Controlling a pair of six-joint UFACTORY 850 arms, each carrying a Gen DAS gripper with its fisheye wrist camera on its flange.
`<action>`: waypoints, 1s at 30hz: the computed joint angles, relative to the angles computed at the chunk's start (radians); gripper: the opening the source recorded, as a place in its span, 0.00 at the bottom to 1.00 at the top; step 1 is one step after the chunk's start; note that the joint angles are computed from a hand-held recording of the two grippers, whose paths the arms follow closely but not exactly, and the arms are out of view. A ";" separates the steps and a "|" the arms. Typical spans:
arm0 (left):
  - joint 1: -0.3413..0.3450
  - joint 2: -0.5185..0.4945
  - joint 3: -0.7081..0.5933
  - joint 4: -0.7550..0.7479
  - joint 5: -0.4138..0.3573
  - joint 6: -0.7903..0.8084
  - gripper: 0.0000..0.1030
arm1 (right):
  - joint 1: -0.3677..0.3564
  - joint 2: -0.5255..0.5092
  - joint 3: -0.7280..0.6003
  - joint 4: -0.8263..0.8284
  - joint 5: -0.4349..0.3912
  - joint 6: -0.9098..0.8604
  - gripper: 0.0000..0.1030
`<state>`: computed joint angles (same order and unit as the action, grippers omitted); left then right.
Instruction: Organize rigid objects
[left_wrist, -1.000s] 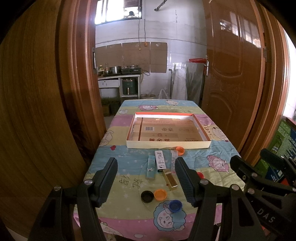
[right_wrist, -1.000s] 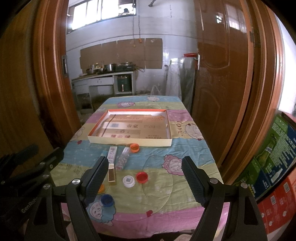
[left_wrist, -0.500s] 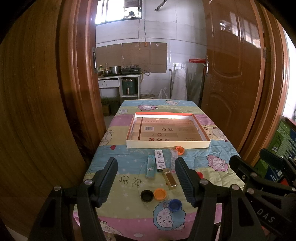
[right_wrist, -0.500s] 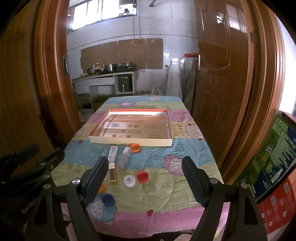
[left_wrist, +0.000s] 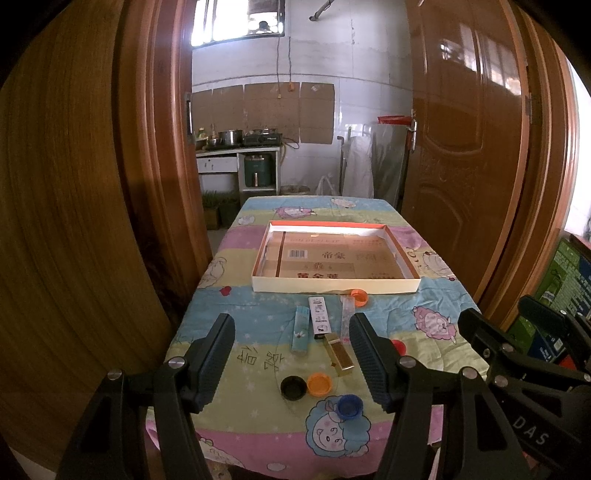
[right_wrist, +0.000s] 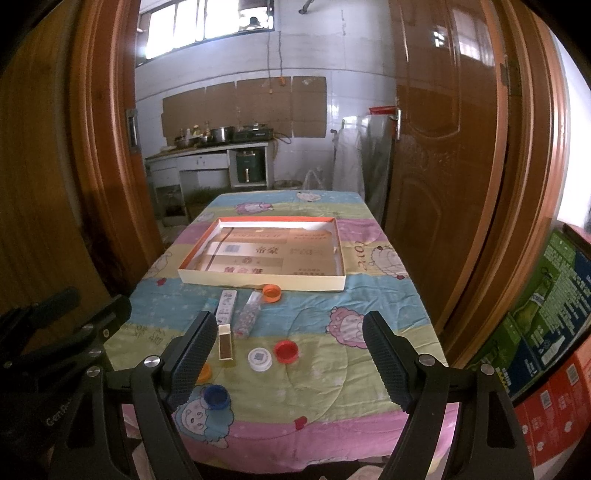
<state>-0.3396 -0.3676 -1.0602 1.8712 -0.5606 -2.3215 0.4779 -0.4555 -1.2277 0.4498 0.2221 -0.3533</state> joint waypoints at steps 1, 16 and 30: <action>0.000 0.000 0.000 -0.002 -0.001 0.001 0.63 | 0.000 0.000 0.000 0.000 -0.001 0.000 0.80; -0.004 -0.010 -0.007 -0.053 0.020 0.039 0.63 | -0.001 -0.014 -0.010 0.014 -0.016 -0.014 0.80; 0.061 -0.081 -0.042 -0.011 0.125 -0.007 0.63 | -0.016 -0.108 -0.075 -0.070 -0.080 0.060 0.80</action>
<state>-0.2784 -0.4489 -1.1020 1.8602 -0.4361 -2.3280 0.4619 -0.5638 -1.3031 0.3799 0.1418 -0.2930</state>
